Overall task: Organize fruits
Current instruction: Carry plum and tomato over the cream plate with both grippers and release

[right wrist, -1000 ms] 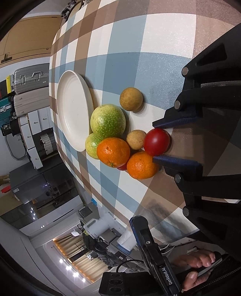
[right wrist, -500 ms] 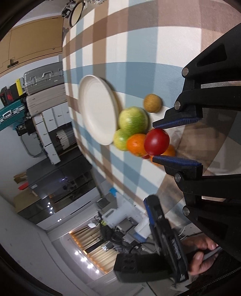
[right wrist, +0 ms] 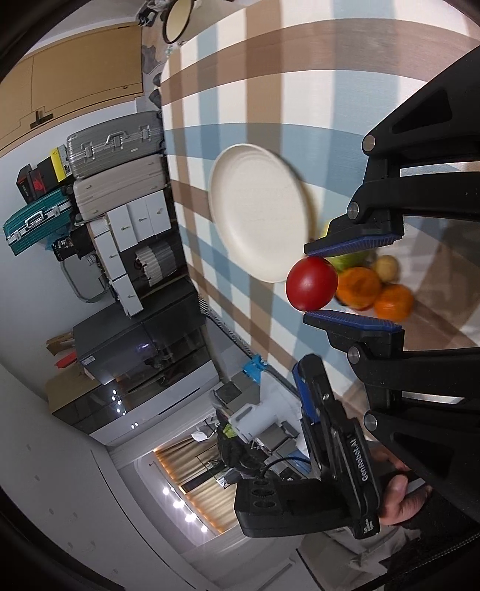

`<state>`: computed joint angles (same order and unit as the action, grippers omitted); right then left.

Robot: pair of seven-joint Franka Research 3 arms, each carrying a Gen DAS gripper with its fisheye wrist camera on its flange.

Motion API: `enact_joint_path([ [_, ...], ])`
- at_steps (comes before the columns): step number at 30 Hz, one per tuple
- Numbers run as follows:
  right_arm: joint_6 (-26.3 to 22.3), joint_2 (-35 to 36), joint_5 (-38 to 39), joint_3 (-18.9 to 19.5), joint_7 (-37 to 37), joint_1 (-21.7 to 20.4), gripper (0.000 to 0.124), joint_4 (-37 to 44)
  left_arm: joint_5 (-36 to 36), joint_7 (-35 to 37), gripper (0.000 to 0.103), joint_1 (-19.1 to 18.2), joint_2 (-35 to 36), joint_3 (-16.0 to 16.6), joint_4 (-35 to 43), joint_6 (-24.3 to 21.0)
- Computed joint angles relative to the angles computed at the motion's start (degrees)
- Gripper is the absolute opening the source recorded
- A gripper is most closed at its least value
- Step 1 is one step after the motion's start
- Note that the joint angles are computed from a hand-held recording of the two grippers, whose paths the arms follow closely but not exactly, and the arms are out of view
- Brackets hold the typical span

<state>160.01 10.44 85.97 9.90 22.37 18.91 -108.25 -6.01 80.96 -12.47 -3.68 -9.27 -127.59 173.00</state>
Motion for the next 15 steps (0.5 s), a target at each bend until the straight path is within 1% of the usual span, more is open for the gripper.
enact_joint_path([
  [3, -0.8, 2.1, -3.8, -0.3, 3.1, -0.2, 0.03, 3.4, -2.1, 2.5, 0.023, 0.1, 2.7, 0.1, 4.1, -2.0],
  [5, -1.5, 3.6, -6.1, -0.2, 4.9, -0.8, 0.03, 5.7, -1.6, 2.8, 0.023, 1.1, 4.7, -0.4, 7.2, -3.2],
  [8, -2.2, 6.2, -9.3, 0.2, 7.5, -1.7, 0.03, 9.3, -2.9, 4.6, 0.023, 2.9, 8.1, -1.7, 11.9, -4.8],
  [15, -4.0, 14.5, -19.5, 1.9, 15.1, -3.8, 0.03, 19.4, 0.1, 5.1, 0.023, 6.1, 17.8, -3.9, 24.9, -9.5],
])
